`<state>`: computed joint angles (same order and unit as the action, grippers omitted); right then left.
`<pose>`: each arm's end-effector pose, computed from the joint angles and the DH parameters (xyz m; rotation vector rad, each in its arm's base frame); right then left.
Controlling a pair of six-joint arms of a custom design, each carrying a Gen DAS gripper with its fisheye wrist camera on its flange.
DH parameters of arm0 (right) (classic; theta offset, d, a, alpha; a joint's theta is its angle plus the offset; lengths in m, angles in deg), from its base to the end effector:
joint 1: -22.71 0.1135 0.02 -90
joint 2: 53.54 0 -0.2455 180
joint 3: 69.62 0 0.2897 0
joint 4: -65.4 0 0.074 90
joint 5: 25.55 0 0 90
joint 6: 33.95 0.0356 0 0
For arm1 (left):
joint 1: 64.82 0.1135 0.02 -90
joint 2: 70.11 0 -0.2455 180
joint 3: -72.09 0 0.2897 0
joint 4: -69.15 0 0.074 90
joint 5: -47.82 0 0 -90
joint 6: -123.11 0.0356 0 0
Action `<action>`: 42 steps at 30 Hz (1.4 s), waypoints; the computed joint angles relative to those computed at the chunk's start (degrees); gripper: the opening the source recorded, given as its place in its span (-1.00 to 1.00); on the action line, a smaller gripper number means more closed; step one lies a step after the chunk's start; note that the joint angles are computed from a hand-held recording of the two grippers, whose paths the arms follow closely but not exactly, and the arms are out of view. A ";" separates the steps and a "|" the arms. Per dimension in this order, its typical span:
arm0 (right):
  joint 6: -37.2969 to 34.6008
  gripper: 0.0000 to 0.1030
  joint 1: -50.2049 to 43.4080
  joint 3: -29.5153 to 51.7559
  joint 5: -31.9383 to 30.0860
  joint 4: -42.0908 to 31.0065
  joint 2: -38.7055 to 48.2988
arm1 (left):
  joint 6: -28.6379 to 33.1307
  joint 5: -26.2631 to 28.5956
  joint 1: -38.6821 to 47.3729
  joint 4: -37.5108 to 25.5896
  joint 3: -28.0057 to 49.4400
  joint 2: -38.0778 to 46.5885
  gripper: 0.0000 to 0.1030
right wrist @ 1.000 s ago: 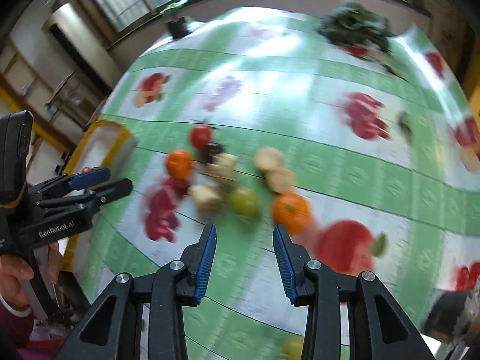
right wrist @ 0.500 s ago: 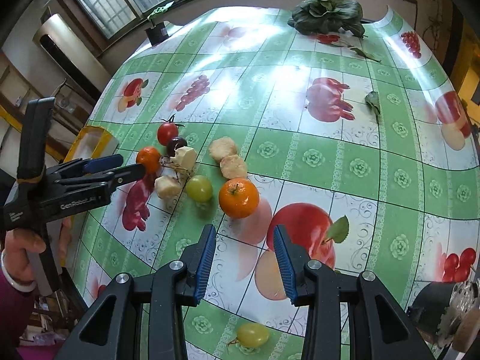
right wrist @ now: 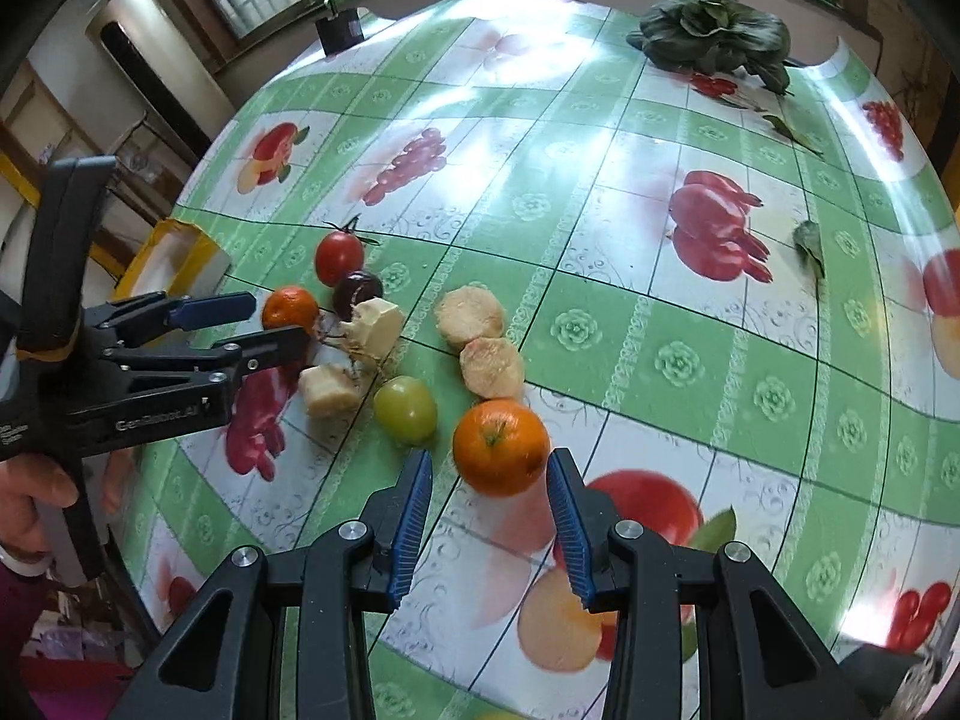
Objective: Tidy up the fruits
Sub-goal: 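Grasp a tangerine with the left tool while the right tool grasps another tangerine, then carry the tangerine with the left tool while the right tool carries its tangerine over the tray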
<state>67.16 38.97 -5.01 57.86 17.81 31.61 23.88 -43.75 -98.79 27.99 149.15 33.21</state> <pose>0.2977 0.0911 0.1550 -0.1560 2.7799 0.2830 0.3144 -0.2106 0.1230 0.5840 2.6979 -0.1677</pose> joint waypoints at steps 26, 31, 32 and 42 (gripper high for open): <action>1.85 -0.32 -1.29 -1.51 -2.26 -2.91 -5.62 | -2.11 1.44 0.93 0.74 -6.68 -9.71 -0.32; 3.76 -0.32 1.94 0.11 0.15 -3.43 -6.91 | -2.07 1.75 2.17 -0.54 -8.75 -14.22 -0.32; 4.13 -0.32 2.71 0.80 0.49 -3.47 -6.49 | -1.95 1.79 2.49 -0.75 -9.09 -14.94 -0.32; 7.24 -0.32 10.77 7.64 2.85 -3.51 -1.24 | 0.79 0.75 8.91 -3.87 -13.68 -23.48 -0.32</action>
